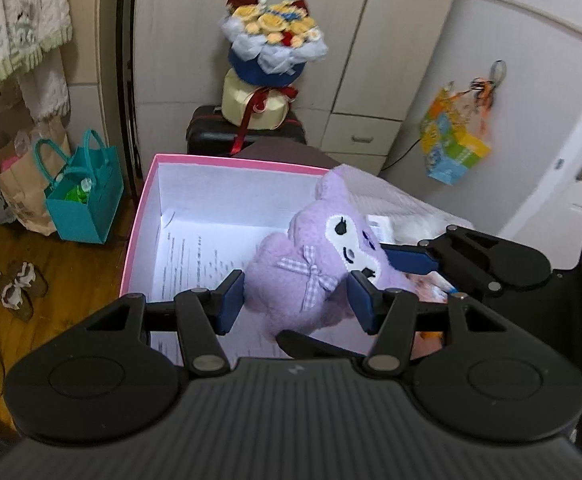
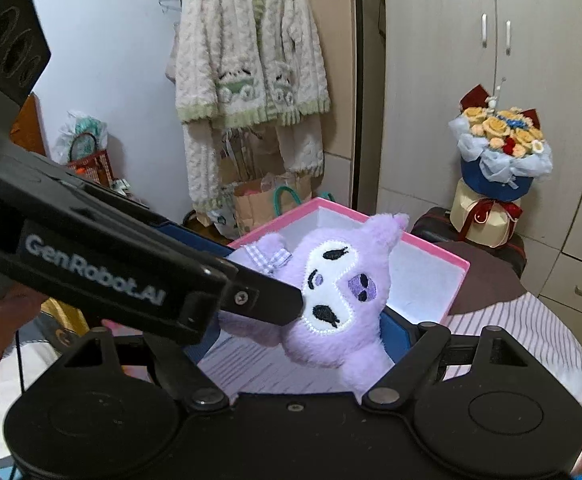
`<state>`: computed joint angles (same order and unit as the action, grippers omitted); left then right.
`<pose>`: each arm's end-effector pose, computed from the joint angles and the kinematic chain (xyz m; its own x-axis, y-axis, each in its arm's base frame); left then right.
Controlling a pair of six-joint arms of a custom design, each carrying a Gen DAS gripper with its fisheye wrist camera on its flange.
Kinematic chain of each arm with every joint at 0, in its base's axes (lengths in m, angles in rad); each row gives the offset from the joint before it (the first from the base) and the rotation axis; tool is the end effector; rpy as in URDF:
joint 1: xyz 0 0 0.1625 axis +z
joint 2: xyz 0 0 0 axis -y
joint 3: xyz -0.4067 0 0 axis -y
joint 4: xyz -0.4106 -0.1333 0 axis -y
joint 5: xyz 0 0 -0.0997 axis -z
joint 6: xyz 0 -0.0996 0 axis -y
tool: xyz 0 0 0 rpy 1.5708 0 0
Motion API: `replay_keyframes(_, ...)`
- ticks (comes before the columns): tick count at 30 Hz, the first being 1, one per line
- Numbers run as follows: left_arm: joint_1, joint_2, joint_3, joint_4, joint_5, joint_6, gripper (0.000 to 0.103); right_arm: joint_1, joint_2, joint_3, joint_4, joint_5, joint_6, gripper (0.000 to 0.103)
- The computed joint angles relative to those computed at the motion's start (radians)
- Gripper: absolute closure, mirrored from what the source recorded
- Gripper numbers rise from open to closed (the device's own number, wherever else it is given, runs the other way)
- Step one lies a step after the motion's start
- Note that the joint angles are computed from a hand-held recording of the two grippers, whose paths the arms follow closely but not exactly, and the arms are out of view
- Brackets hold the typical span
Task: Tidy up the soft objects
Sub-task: 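Carry the lilac doll with the left tool into the pink box and release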
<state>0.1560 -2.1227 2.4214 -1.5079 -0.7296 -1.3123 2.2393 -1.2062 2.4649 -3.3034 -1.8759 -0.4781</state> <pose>-0.2137 -0.2437 0.2906 -0.8532 0.0383 -0.5202 0.3879 0.7134 -0.5836 0.3310 -0.2523 0.1127 -0.4863 -0.7506 0.4473 -0.8731 0.3975 -0.2822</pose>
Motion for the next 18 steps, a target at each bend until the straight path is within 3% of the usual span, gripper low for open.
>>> replay_keyframes(6, 0.244, 0.098, 0.028, -0.353, -0.023, 0.251, 0.048, -0.062, 0.119, -0.114, 0.065, -0.040, -0.053, 0.017)
replay_keyframes(12, 0.358, 0.167, 0.033, -0.518, -0.060, 0.348, 0.048, -0.064, 0.189, -0.190, 0.140, -0.125, -0.071, 0.017)
replay_keyframes(18, 0.414, 0.189, 0.049, -0.625, -0.083, 0.376, 0.048, -0.052, 0.247, -0.225, 0.135, -0.199, -0.137, 0.017)
